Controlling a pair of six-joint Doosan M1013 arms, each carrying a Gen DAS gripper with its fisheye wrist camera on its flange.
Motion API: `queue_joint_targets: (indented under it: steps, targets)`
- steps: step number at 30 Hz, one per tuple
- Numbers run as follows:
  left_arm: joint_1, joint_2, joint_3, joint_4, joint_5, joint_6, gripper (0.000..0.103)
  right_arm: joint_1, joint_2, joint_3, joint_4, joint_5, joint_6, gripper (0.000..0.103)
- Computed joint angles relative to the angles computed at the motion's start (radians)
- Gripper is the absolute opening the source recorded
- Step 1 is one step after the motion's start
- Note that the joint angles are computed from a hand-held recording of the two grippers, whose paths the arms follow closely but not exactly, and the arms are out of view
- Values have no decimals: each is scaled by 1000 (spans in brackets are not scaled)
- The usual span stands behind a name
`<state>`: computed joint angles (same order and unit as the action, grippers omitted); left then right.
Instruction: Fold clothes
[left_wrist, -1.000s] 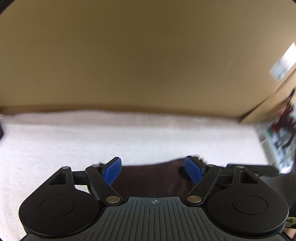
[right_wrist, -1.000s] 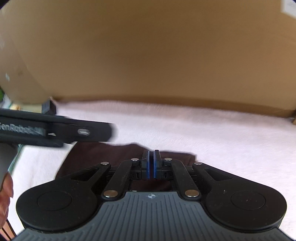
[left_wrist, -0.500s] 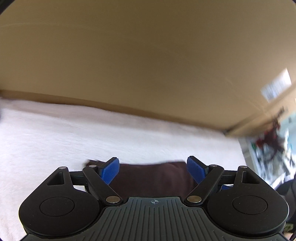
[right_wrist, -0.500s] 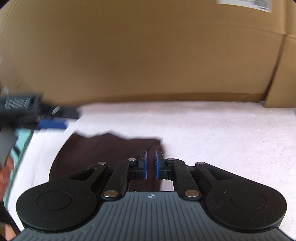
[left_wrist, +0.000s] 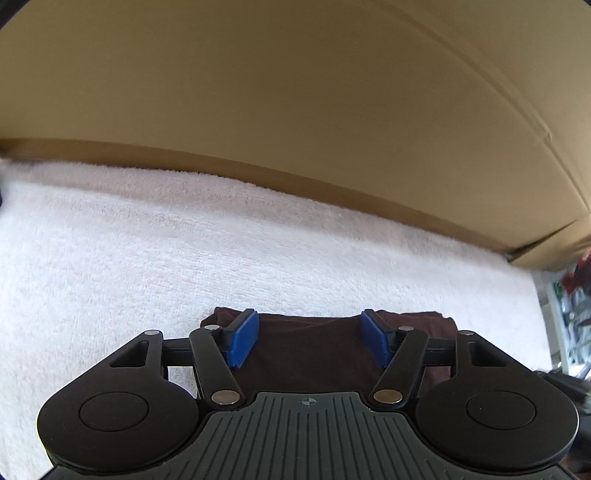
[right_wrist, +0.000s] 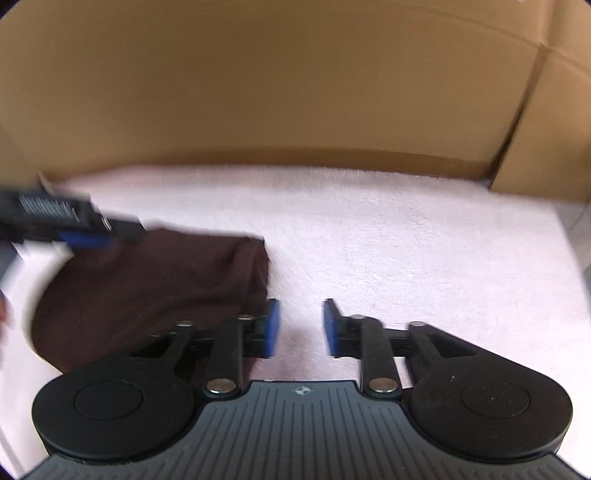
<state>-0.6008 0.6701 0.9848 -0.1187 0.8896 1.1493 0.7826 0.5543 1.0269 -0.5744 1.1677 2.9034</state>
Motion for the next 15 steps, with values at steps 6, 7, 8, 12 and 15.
queue_joint_targets:
  steps: [6,7,8,12,15]
  targets:
    - [-3,-6,12,19,-16,-26,67,5,-5,-9,-35,-88,-100,12]
    - [-4,-6,14,24,-18,-30,67,-4,8,-29,5,-82,-150,12]
    - [-5,-7,15,29,-21,-33,66,-12,22,-47,42,-76,-194,10]
    - [-7,-8,22,46,-27,-59,62,-37,69,-89,69,-68,-227,9]
    - [-5,-14,32,40,-33,-70,61,-44,106,-147,-4,29,-197,8]
